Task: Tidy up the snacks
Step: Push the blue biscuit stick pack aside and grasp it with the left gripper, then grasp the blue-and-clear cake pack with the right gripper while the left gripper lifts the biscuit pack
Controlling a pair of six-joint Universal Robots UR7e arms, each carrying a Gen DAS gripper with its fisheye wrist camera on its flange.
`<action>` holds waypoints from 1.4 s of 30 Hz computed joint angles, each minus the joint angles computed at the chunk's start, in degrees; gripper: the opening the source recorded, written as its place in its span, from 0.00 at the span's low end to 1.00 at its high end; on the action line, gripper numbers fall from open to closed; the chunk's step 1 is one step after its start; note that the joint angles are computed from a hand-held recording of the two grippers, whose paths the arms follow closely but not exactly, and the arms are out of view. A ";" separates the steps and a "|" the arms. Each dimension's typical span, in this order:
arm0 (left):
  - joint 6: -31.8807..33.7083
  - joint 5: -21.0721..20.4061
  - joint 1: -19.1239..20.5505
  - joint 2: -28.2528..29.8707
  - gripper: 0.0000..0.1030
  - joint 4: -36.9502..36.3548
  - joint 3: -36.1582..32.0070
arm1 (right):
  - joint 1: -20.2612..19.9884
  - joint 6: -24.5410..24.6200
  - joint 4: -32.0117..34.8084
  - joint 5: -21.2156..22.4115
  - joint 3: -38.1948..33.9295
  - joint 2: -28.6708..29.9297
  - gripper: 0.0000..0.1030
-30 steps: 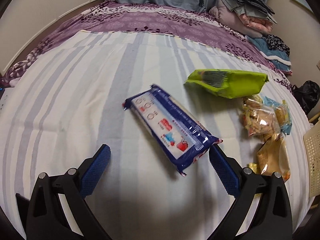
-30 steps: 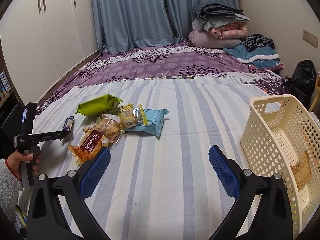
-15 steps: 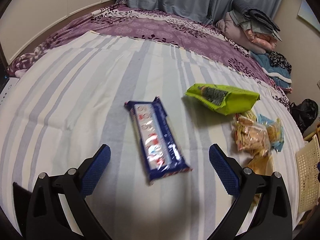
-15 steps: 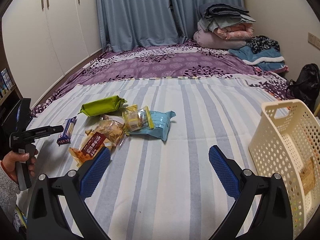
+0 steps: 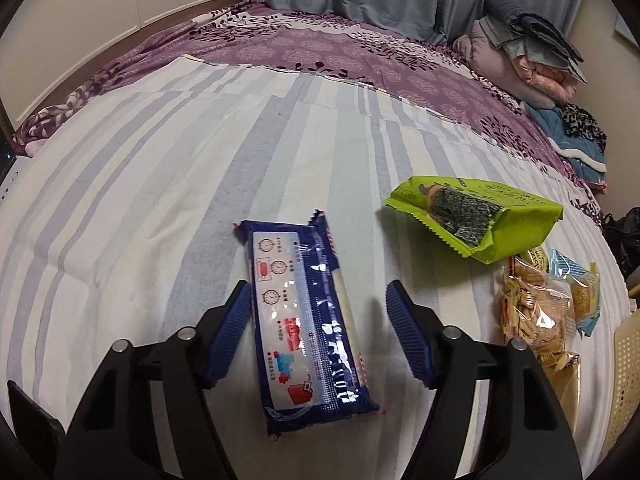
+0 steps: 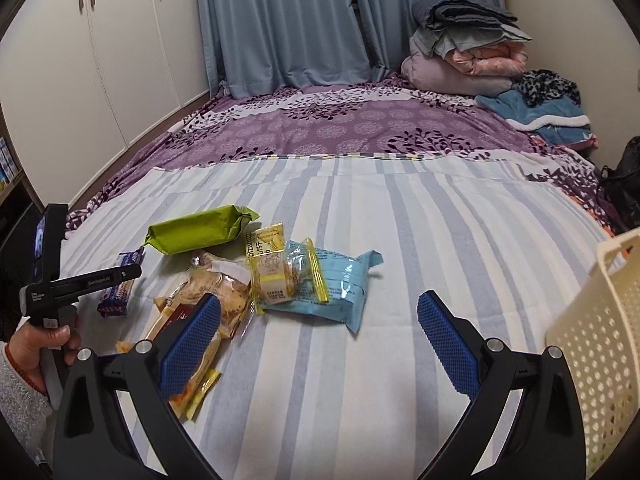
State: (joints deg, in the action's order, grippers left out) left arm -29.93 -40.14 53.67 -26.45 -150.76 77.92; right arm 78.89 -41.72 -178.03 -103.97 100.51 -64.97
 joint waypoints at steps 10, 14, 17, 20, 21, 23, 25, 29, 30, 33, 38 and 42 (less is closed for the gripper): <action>1.76 1.62 -0.47 -1.63 0.46 -3.93 2.53 | 0.16 -0.77 3.97 -0.77 -5.74 5.36 0.95; 3.47 1.99 -1.27 -2.66 0.40 -6.71 3.86 | 0.55 -2.15 4.17 -1.14 -7.45 7.03 0.95; 3.54 1.91 -1.61 -3.29 0.35 -7.76 4.56 | 0.83 -3.18 3.61 -2.06 -8.33 8.22 0.93; 3.26 1.31 -1.52 -3.47 0.35 -7.50 4.54 | 1.07 -4.12 3.35 -3.31 -9.21 9.35 0.85; 3.12 1.34 -1.48 -3.35 0.36 -7.26 4.38 | 1.13 -4.43 3.32 -3.66 -9.44 9.67 0.82; 2.42 1.32 -1.32 -3.05 0.37 -6.22 3.89 | 1.29 -5.32 2.56 -4.47 -9.81 10.40 0.81; 1.71 0.25 -0.94 -2.89 0.42 -5.61 3.59 | 1.44 -6.81 1.02 -5.24 -9.92 11.08 0.81; 1.67 0.44 -0.98 -2.25 0.66 -5.74 3.32 | 1.40 -7.84 -0.20 -5.47 -10.54 11.72 0.75; 1.88 0.53 -1.01 -2.02 0.68 -5.49 3.09 | 1.41 -8.15 -0.66 -5.56 -10.69 11.97 0.73; 1.68 0.67 -0.78 -1.63 0.69 -4.25 2.50 | 1.47 -9.04 -1.54 -5.75 -10.86 12.37 0.71; 0.64 0.44 0.00 -1.22 0.69 -2.26 1.80 | 1.50 -11.15 -3.22 -5.91 -10.64 12.96 0.71; 1.40 1.18 0.35 -0.48 0.69 -2.16 1.28 | 1.43 -11.13 -3.28 -5.97 -10.81 13.16 0.71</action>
